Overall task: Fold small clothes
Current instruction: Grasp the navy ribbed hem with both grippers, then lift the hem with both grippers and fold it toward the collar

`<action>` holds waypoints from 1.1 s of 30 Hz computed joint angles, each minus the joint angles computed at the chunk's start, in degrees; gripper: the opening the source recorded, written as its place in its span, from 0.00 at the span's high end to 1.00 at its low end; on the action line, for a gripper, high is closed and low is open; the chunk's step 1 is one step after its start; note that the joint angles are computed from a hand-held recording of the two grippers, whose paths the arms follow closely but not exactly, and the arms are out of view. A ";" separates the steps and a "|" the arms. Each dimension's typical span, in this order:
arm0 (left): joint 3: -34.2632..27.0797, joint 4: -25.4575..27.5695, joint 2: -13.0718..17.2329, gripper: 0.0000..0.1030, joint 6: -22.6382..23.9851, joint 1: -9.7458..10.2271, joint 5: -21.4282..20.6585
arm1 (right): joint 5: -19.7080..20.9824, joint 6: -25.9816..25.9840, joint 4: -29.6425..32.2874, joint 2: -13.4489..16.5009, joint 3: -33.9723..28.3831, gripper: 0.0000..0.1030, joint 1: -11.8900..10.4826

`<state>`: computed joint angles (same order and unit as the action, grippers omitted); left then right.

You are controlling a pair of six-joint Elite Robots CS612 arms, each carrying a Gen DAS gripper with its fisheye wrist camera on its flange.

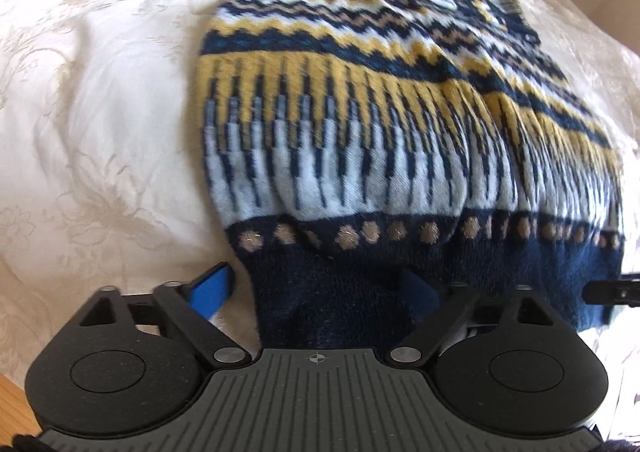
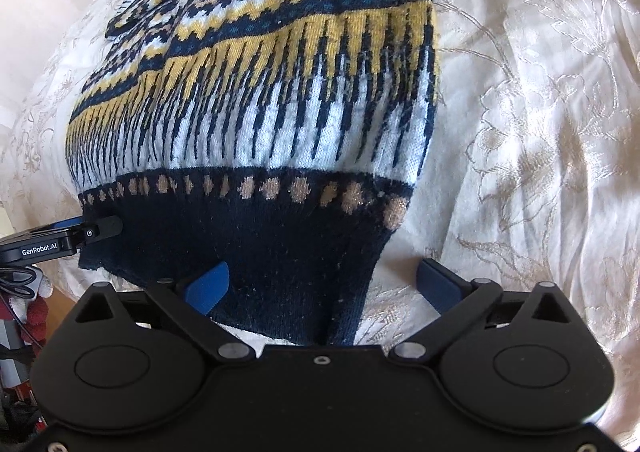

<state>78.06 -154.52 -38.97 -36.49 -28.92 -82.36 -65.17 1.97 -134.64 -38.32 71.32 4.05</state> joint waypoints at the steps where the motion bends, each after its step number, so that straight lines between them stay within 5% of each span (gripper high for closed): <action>1: 0.50 -0.86 -0.28 0.33 -0.81 0.21 -0.44 | 0.38 0.76 -0.33 -0.04 0.10 0.16 -0.17; 6: 1.59 -1.91 -0.95 0.62 -1.13 1.06 -3.32 | 3.31 4.01 -0.82 0.08 0.28 0.47 -1.00; 9: 1.83 -1.66 -1.34 0.87 -1.61 1.55 -5.59 | 6.26 3.81 2.29 0.49 -0.76 0.87 -1.33; 11: 2.16 -2.26 -1.73 0.95 -2.93 1.85 -6.41 | 6.40 3.05 2.59 0.25 -0.99 0.87 -1.21; 23: 0.56 -11.99 -3.89 0.96 -7.32 4.03 -8.67 | 13.70 11.69 -8.11 -1.01 -1.82 0.89 -3.00; 33: -12.99 -15.50 2.10 0.96 -5.05 7.03 -7.38 | 12.23 27.45 -19.19 6.91 -16.55 0.89 -2.11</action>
